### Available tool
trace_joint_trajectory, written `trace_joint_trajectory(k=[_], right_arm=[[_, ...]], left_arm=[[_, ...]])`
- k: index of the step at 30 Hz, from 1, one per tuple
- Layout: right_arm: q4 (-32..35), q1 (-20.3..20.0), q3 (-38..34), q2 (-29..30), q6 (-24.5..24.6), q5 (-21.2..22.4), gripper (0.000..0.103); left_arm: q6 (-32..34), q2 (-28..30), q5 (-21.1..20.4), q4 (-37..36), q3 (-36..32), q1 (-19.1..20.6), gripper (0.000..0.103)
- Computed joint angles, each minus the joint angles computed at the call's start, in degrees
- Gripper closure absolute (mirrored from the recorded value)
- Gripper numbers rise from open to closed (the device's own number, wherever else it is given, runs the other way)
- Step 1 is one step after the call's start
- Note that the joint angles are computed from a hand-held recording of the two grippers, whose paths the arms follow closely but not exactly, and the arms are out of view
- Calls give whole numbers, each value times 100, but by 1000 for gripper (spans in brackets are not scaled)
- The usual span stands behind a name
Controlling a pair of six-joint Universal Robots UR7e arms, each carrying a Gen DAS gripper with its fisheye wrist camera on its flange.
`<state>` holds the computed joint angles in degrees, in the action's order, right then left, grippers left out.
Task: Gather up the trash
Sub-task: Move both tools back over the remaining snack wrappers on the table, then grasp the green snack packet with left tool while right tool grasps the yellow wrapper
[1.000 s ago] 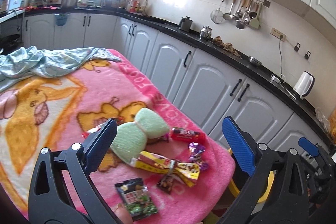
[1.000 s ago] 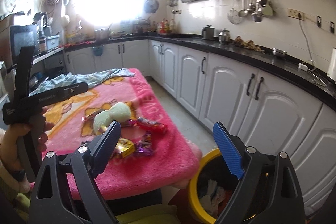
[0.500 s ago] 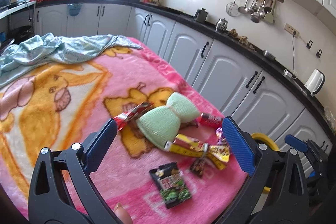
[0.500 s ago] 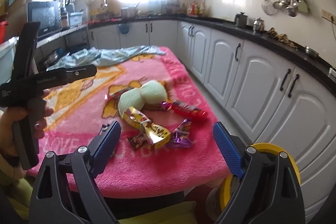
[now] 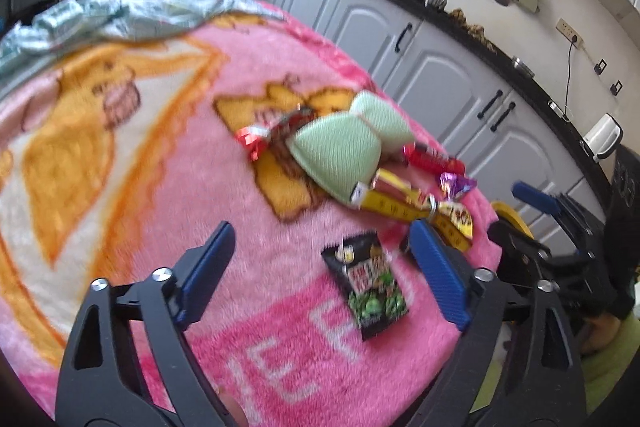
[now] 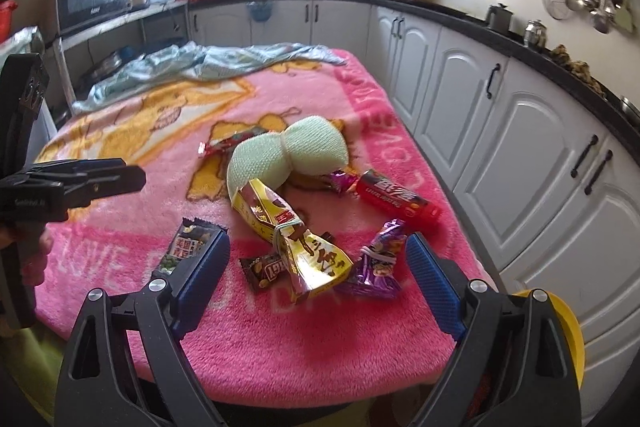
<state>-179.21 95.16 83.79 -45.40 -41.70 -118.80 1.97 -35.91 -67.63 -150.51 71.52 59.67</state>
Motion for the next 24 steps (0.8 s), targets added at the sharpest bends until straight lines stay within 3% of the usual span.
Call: trace_joint_trajectory(k=[6, 11, 18, 24], right_arm=[[877, -74, -504, 213, 41, 8, 24], [1630, -108, -1035, 469, -1, -63, 30], [2416, -126, -1578, 776, -191, -311, 46], [2690, -150, -1677, 812, -122, -143, 58]], left_arm=[[-403, 73, -643, 857, -182, 152, 49], [-389, 181, -776, 1169, -248, 158, 62], [-248, 285, -619, 1241, -284, 125, 70], [-216, 301, -530, 1199, -292, 142, 84]])
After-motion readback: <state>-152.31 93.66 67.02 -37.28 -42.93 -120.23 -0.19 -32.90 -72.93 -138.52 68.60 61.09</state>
